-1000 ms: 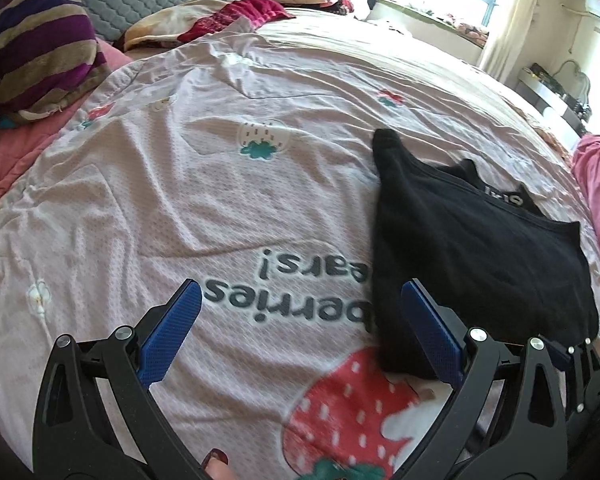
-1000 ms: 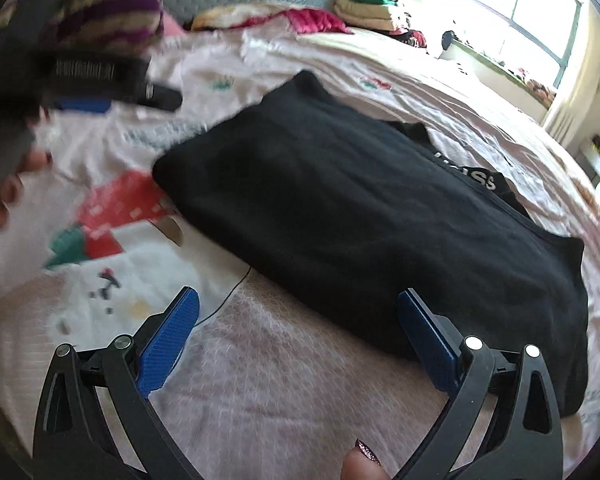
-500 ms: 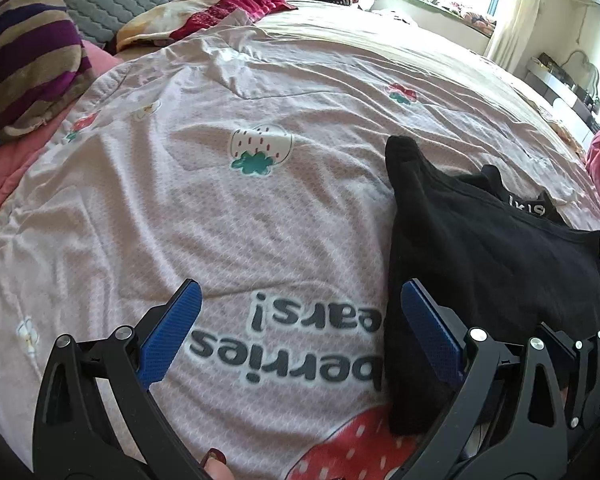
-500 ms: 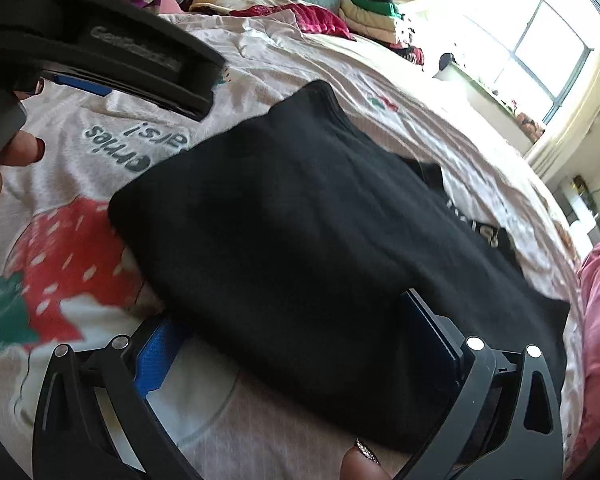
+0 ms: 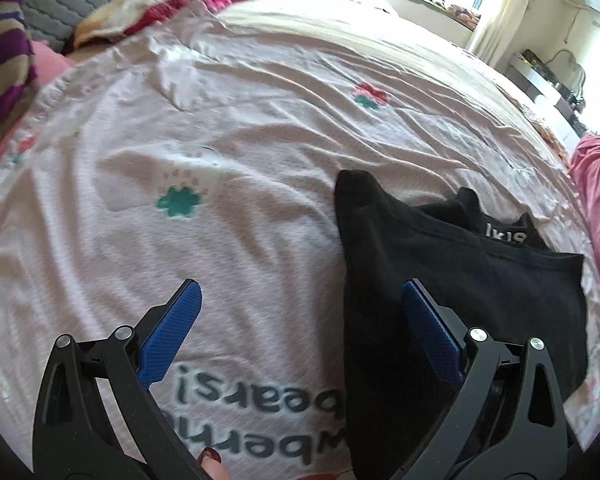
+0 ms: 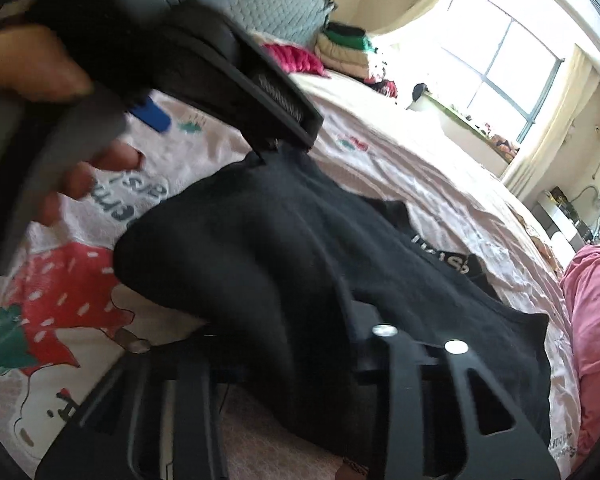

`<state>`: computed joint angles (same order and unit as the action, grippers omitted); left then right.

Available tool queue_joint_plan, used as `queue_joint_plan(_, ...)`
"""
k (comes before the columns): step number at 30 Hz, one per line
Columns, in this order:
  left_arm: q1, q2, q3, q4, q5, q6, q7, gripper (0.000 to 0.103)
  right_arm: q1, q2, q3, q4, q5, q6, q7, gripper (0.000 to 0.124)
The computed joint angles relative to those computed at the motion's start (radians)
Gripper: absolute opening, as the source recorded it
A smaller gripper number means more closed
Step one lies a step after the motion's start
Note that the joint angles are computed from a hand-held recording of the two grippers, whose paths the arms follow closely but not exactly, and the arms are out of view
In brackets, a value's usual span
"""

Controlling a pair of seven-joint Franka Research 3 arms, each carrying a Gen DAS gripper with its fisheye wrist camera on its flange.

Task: Fold small clothes
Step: 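Close the right tool on the shirt's side edge while the left tool grasps it too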

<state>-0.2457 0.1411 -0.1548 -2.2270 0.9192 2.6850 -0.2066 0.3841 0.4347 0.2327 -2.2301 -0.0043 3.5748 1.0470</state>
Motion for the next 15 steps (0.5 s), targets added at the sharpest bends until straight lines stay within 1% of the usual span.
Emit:
queue_joint_plan(1,0.007,0.008,0.0,0.003,-0.014,0.025,0.017,0.094,-0.033,-0.006,0.026,-0.009,-0.023,0.006,0.027,0.019)
queue_joint_plan(3,0.01,0.015,0.004,0.009,-0.022,0.063,0.03,0.094,-0.143,-0.006,0.101,-0.016,-0.121,0.008,0.118,0.017)
queue_joint_plan(6,0.007,0.027,0.011,0.022,-0.018,0.111,0.029,0.093,-0.221,-0.008,0.141,-0.026,-0.218,0.035,0.216,0.015)
queue_joint_plan(11,-0.007,0.053,0.039,0.048,0.008,0.226,-0.032,0.093,-0.242,-0.043,0.117,-0.073,-0.303,0.101,0.331,0.014)
queue_joint_plan(13,-0.017,0.065,0.053,0.064,0.025,0.269,-0.058,0.093,-0.238,-0.051,0.098,-0.084,-0.326,0.122,0.366,0.014)
queue_joint_plan(15,-0.023,0.077,0.054,0.083,0.013,0.303,-0.047,0.091,-0.229,-0.06,0.077,-0.093,-0.341,0.14,0.393,0.013)
